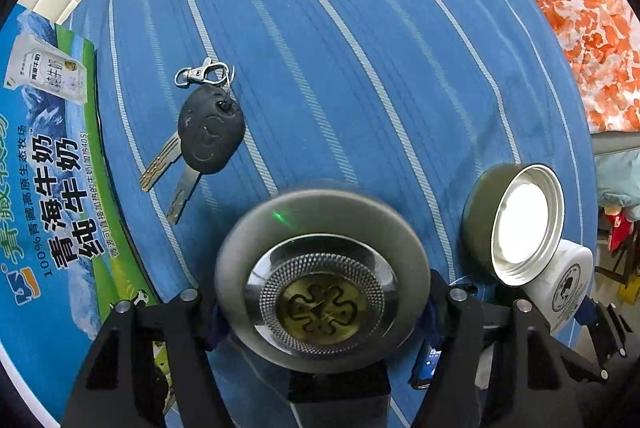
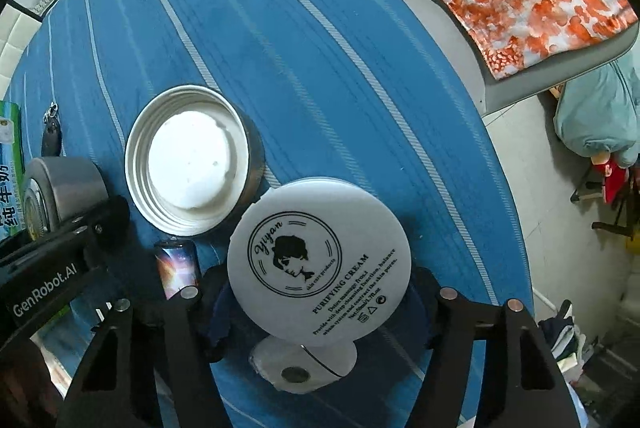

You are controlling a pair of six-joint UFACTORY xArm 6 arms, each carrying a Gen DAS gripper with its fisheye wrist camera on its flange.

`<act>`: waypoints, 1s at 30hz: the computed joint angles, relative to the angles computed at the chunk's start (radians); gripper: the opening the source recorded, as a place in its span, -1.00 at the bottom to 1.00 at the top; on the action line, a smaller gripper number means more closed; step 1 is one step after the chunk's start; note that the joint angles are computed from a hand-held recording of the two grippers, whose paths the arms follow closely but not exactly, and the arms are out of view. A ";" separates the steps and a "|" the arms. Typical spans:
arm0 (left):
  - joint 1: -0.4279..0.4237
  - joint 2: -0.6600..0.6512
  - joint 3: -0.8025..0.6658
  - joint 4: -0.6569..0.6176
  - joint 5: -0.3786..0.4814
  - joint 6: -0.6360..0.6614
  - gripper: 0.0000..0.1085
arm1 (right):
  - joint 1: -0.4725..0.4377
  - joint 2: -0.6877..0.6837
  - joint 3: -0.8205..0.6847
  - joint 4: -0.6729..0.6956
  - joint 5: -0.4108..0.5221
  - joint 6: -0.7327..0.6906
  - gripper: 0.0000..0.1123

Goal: Organize rigid objects
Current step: 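Grasp the silver gold-centred tin with the left tool while the right tool grasps the white Purifying Cream jar, then carry the tin and cream jar into the blue box and open both tools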

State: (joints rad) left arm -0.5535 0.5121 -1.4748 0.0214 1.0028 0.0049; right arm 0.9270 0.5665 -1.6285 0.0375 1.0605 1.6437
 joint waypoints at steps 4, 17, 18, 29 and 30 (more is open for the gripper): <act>0.006 -0.046 0.059 0.000 -0.022 0.004 0.27 | 0.003 -0.002 -0.004 -0.001 0.011 0.001 0.23; -0.001 -0.183 0.197 -0.019 -0.052 0.010 0.26 | 0.038 0.005 -0.101 -0.073 0.105 0.030 0.23; -0.001 -0.200 0.211 -0.025 -0.055 0.015 0.26 | 0.040 0.000 -0.105 -0.078 0.107 0.033 0.23; 0.055 -0.432 0.276 -0.146 -0.067 0.136 0.26 | 0.087 0.000 -0.340 -0.233 0.294 0.020 0.23; 0.068 -0.463 0.278 -0.157 -0.067 0.148 0.26 | 0.092 0.014 -0.385 -0.247 0.319 0.013 0.23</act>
